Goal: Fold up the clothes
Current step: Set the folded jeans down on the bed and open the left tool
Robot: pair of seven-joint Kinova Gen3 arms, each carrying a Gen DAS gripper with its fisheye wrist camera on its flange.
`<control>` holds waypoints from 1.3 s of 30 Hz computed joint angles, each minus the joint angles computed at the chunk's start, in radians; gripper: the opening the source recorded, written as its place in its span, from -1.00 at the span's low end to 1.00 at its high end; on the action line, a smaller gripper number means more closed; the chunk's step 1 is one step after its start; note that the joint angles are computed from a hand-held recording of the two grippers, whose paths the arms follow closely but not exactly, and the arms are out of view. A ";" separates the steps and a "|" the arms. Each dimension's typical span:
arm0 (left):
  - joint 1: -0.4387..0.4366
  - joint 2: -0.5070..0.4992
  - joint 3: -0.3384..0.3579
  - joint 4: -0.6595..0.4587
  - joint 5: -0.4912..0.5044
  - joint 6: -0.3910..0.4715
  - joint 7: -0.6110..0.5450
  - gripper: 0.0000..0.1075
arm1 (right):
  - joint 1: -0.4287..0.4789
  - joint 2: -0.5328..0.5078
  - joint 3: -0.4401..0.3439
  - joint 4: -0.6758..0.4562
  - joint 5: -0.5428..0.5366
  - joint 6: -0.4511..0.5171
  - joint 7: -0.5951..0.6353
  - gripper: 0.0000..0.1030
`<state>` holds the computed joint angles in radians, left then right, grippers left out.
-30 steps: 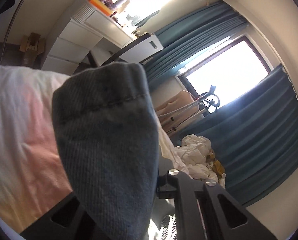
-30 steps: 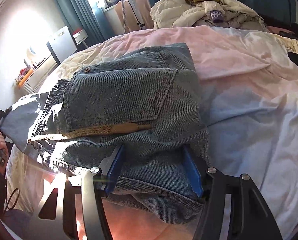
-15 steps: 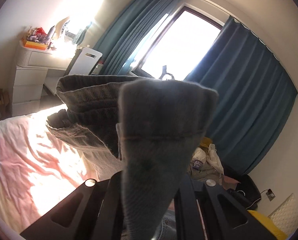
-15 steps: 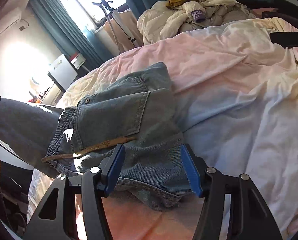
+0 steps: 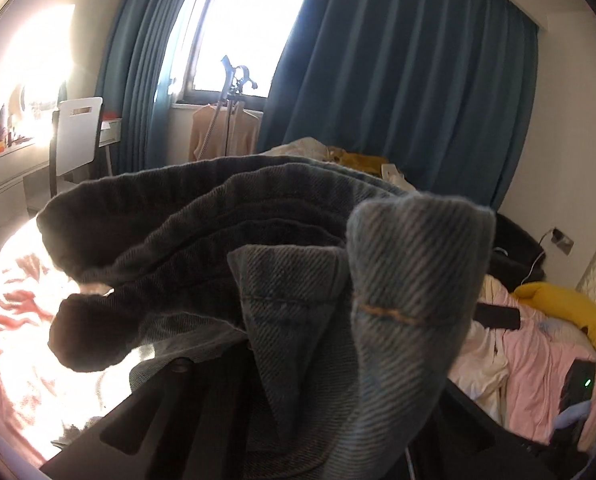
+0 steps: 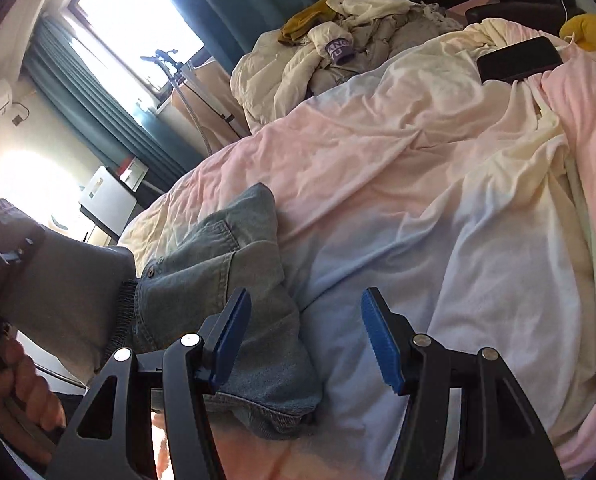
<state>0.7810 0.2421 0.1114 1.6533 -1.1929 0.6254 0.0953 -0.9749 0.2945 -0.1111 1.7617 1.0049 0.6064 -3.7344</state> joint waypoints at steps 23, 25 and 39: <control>0.195 0.196 -0.074 -0.090 0.178 0.044 -0.276 0.38 | 0.025 -0.003 0.040 0.048 0.098 -0.123 -0.055 0.14; 0.209 0.169 -0.088 -0.057 0.172 0.008 -0.251 0.38 | 0.016 -0.010 0.041 0.055 0.131 -0.116 -0.083 0.14; 0.150 -0.081 -0.012 0.154 0.063 -0.069 -0.072 0.38 | 0.054 -0.017 -0.026 0.070 0.338 -0.181 -0.204 0.14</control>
